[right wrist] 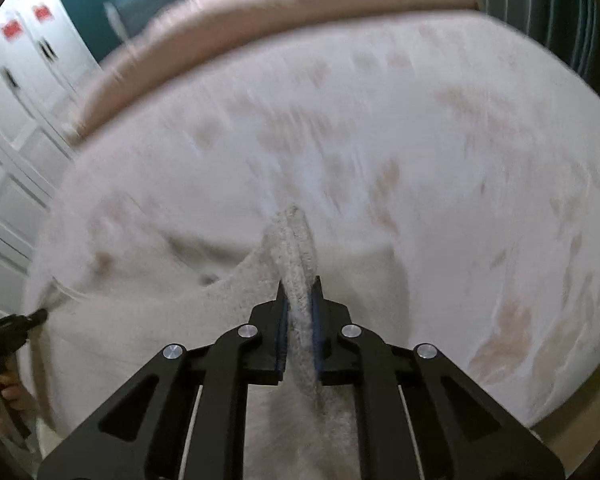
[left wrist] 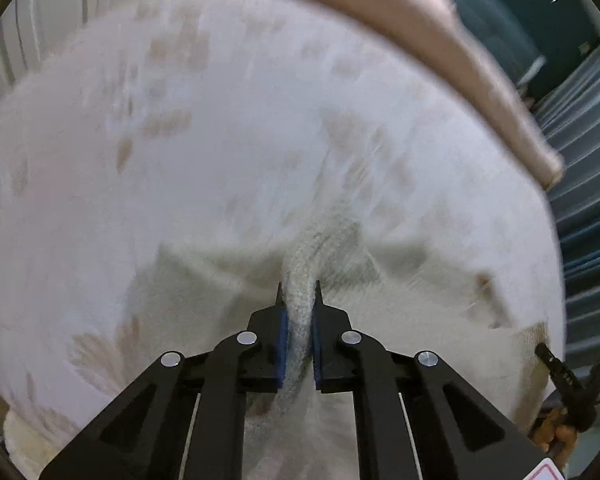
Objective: Fold small clothes
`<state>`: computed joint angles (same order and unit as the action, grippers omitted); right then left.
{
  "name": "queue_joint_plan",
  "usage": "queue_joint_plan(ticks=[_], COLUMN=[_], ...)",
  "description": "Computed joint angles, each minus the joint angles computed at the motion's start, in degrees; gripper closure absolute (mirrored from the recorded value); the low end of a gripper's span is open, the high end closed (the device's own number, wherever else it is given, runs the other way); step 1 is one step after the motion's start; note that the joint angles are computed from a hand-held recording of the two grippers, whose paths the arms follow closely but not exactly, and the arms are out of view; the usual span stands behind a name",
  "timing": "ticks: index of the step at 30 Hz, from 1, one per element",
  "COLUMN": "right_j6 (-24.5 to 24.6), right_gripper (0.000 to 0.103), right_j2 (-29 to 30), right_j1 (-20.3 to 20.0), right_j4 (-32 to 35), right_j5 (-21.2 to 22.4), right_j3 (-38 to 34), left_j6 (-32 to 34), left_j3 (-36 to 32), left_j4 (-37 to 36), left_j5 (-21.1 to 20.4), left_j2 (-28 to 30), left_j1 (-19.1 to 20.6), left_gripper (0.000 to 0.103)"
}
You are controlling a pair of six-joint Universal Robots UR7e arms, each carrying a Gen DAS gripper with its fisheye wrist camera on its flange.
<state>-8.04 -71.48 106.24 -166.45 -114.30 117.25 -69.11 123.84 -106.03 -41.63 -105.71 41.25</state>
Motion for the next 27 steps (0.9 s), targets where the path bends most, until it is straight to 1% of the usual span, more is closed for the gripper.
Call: queue_joint_plan(ticks=[1, 2, 3, 4, 5, 6, 7, 8, 9, 10, 12, 14, 15, 16, 17, 18, 19, 20, 21, 22, 23, 24, 25, 26, 27], right_j6=[-0.1, 0.5, 0.7, 0.5, -0.6, -1.1, -0.5, 1.3, 2.6, 4.2, 4.2, 3.0, 3.0, 3.0, 3.0, 2.4, 1.4, 1.6, 1.9, 1.6, 0.3, -0.1, 0.3, 0.5, 0.9], right_gripper=[0.095, 0.095, 0.095, 0.095, 0.095, 0.095, 0.096, 0.096, 0.096, 0.096, 0.096, 0.096, 0.096, 0.096, 0.096, 0.095, 0.094, 0.092, 0.09, 0.09, 0.09, 0.09, 0.09, 0.09, 0.09], right_j2=[-1.1, -2.8, -3.1, -2.6, -0.6, 1.4, 3.2, 5.4, 5.7, 4.6, 2.6, 2.4, 3.3, 5.7, 7.5, 8.9, 8.9, 8.6, 7.7, 6.7, 5.4, 4.0, 1.8, 0.3, -0.9], right_j1=[0.1, 0.0, -0.1, -0.2, -0.7, -1.5, -2.7, -4.0, -4.6, -4.6, -3.7, -3.0, -3.3, -3.9, -4.3, -4.8, -4.0, -3.0, -2.0, -0.9, 0.8, 2.1, 3.4, 4.0, 5.1], right_j4=[-1.2, -3.3, -4.7, -6.3, -5.8, -4.1, -1.3, 2.1, 3.1, 1.7, -1.1, -3.6, -2.4, 0.5, 3.1, 3.9, 2.2, 2.2, 1.3, -0.3, -3.2, -4.1, -2.7, -1.1, 0.9], right_j5=[1.8, 5.0, 5.9, 5.4, 2.4, -0.3, -2.7, -5.1, -5.2, -2.9, 0.1, 0.5, -0.8, -4.1, -6.3, -7.9, -9.0, -9.5, -9.5, -9.7, -10.5, -10.5, -8.2, -6.4, -4.4], right_j3=[0.4, 0.7, 0.8, 0.7, -0.5, -1.7, -2.9, -4.4, -4.8, -4.3, -3.3, -2.7, -3.2, -4.4, -5.6, -5.8, -5.2, -5.6, -5.2, -4.4, -2.9, -1.5, 0.2, 1.4, 2.8], left_j6=[-0.5, -1.7, -2.4, -2.5, -1.3, -0.2, 0.8, 1.2, 0.7, 0.3, -0.2, -0.6, 0.3, 1.3, 1.8, 2.0, 1.3, 0.3, -0.5, -1.6, -4.6, -8.4, -10.9, -12.9, -13.7], left_j3=[-0.6, -1.4, -1.7, -1.9, -2.2, -2.3, -2.1, -1.9, -1.9, -1.3, -0.4, -0.9, -1.2, -1.5, -2.0, -2.2, -2.7, -3.8, -4.3, -4.5, -4.6, -4.6, -4.6, -4.3, -3.7], left_j4=[1.2, 2.5, 3.0, 3.3, 3.1, 2.7, 1.8, 1.4, 1.9, 1.5, 1.0, 3.3, 3.1, 2.7, 3.0, 3.5, 5.6, 8.7, 10.5, 12.4, 16.7, 21.3, 24.2, 26.2, 25.9], left_j5=[2.0, 3.8, 4.9, 5.6, 5.4, 4.5, 2.9, 0.9, 0.1, 0.2, 1.6, 2.5, 2.3, 1.5, 1.2, 2.2, 3.1, 3.4, 3.9, 4.9, 6.6, 8.0, 8.7, 8.3, 7.1], left_j2=[-0.7, -1.2, -1.5, -1.2, -0.1, 1.5, 2.8, 4.1, 4.7, 4.4, 2.6, 3.0, 4.0, 5.1, 6.8, 7.7, 8.2, 8.7, 8.3, 7.6, 6.3, 4.9, 3.9, 2.6, 1.8], left_j1=[-1.7, -3.1, -3.4, -2.9, -1.3, 0.9, 3.3, 5.9, 7.2, 7.2, 5.6, 5.0, 6.0, 7.4, 8.6, 8.6, 7.9, 7.2, 6.1, 4.7, 2.3, -0.1, -2.3, -5.3, -7.7], left_gripper=[0.096, 0.096, 0.096, 0.096, 0.096, 0.096, 0.096, 0.096, 0.096, 0.096, 0.096, 0.096, 0.096, 0.095, 0.094, 0.093, 0.092, 0.086, 0.085, 0.084, 0.084, 0.084, 0.086, 0.086, 0.086])
